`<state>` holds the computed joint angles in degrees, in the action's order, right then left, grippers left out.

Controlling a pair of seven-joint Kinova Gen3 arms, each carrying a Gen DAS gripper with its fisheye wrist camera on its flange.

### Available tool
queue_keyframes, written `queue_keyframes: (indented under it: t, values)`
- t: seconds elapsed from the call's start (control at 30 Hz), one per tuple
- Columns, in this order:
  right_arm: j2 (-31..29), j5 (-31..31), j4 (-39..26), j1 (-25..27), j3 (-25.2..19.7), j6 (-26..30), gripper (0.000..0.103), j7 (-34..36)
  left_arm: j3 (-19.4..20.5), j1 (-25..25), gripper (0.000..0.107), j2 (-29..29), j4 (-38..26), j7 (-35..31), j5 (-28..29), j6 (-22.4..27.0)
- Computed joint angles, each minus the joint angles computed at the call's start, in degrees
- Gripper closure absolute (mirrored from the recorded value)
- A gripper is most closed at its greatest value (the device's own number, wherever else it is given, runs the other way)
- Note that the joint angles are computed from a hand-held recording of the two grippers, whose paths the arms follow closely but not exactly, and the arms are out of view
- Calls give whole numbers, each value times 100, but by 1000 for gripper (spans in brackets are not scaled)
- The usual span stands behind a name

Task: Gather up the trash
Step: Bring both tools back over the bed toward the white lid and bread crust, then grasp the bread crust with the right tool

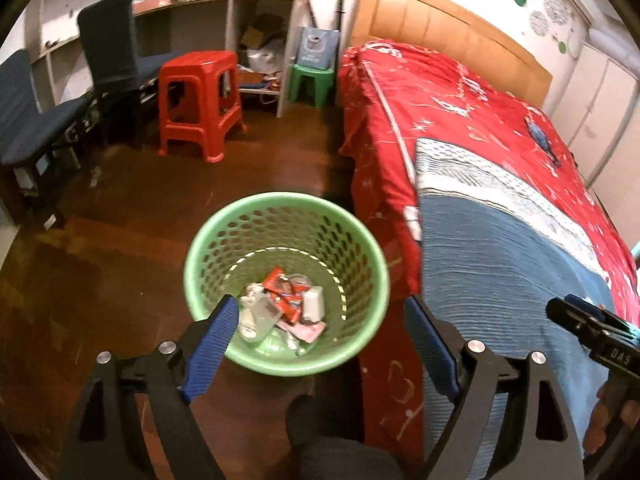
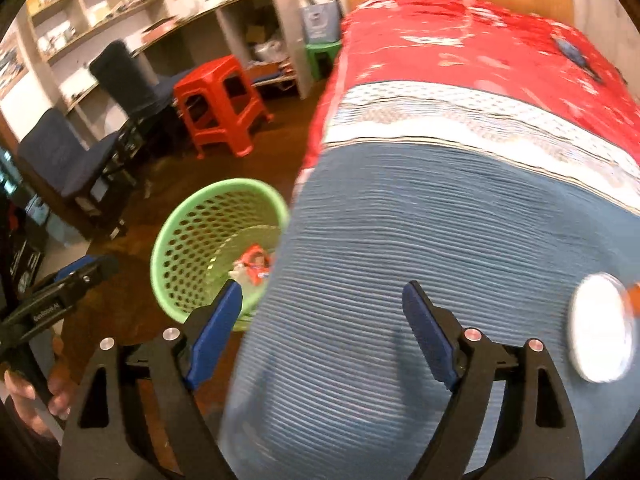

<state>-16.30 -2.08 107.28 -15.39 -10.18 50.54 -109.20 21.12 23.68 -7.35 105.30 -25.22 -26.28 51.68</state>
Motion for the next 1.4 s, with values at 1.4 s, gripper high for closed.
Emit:
queue_keyframes:
  t: [1.4]
  values:
    - [425,-1945,148,2860,2674,891,49,2273,-489,2278,25,1722,-1928,-411,-403,354]
